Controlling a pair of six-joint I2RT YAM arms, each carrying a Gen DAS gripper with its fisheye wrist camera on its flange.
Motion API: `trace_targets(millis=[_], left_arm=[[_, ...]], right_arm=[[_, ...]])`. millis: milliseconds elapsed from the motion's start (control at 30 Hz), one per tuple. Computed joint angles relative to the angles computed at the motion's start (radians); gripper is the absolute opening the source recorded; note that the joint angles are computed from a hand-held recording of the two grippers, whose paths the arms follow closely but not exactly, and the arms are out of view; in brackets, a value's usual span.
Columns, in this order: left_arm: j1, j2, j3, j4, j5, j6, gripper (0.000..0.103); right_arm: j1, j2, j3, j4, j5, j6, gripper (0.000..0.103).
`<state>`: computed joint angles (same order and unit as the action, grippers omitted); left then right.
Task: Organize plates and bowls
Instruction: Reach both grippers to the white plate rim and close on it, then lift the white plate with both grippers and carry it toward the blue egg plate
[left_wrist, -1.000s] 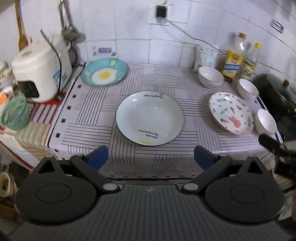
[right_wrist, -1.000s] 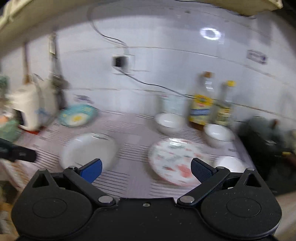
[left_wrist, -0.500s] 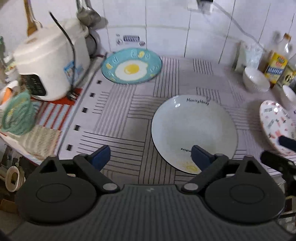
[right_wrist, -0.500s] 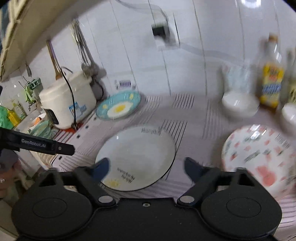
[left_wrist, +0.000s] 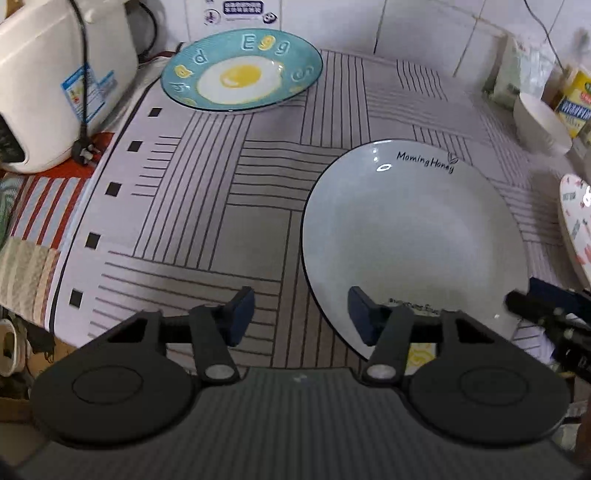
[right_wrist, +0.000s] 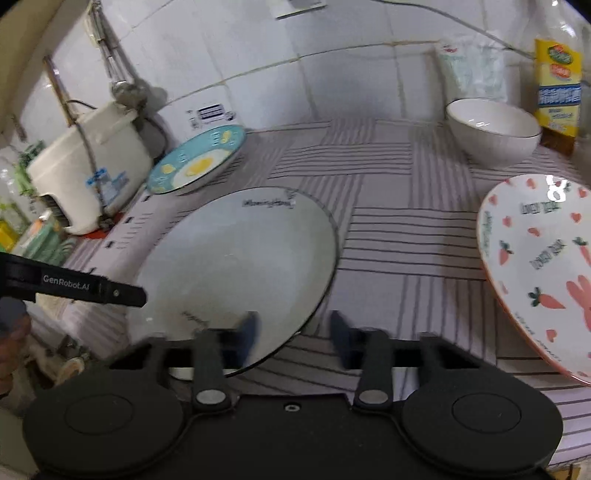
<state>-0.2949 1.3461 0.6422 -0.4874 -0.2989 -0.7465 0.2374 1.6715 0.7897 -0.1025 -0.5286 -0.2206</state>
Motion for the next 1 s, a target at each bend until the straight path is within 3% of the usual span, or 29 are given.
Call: trace_targets(millis=[33, 133, 200, 300, 367, 500, 600, 700, 800, 900, 1000], left_arm=[[0.005, 0.021, 0.002, 0.012, 0.000, 0.015, 0.047], [0.038, 0.030, -0.026, 0.082, 0.049, 0.038, 0.042], [0.056, 0.029, -0.035, 0.111, 0.088, 0.055, 0.031], [0.045, 0.072, 0.000, 0.109, 0.109, 0.093, 0.027], [0.014, 0.109, 0.030, 0.097, 0.067, 0.104, 0.031], [0.051, 0.090, -0.017, 0.174, 0.117, 0.109, 0.033], [0.099, 0.085, -0.056, 0.255, 0.165, 0.188, 0.041], [0.138, 0.105, -0.027, 0.243, 0.217, 0.210, 0.039], [0.148, 0.093, -0.019, 0.252, 0.250, 0.310, 0.035], [0.158, 0.073, -0.008, 0.281, 0.288, 0.378, 0.035], [0.145, 0.129, 0.068, 0.260, 0.268, 0.428, 0.035]], right_arm=[[0.001, 0.004, -0.009, 0.022, 0.004, 0.010, 0.022], [-0.004, 0.015, -0.022, 0.062, -0.003, 0.048, 0.021], [-0.009, 0.026, -0.010, 0.052, -0.014, 0.063, 0.020], [-0.018, 0.050, 0.018, 0.026, -0.032, 0.080, 0.019], [-0.015, 0.061, 0.024, 0.022, -0.033, 0.092, 0.020], [-0.003, 0.134, 0.111, -0.083, -0.061, 0.132, 0.023], [0.006, 0.125, 0.087, -0.047, -0.052, 0.137, 0.023], [-0.001, 0.117, 0.065, -0.023, -0.071, 0.107, 0.023], [0.004, 0.078, 0.002, 0.061, -0.038, 0.103, 0.025], [-0.026, 0.077, 0.006, 0.064, -0.062, 0.142, 0.025], [-0.033, 0.054, -0.006, 0.096, -0.039, 0.167, 0.026]])
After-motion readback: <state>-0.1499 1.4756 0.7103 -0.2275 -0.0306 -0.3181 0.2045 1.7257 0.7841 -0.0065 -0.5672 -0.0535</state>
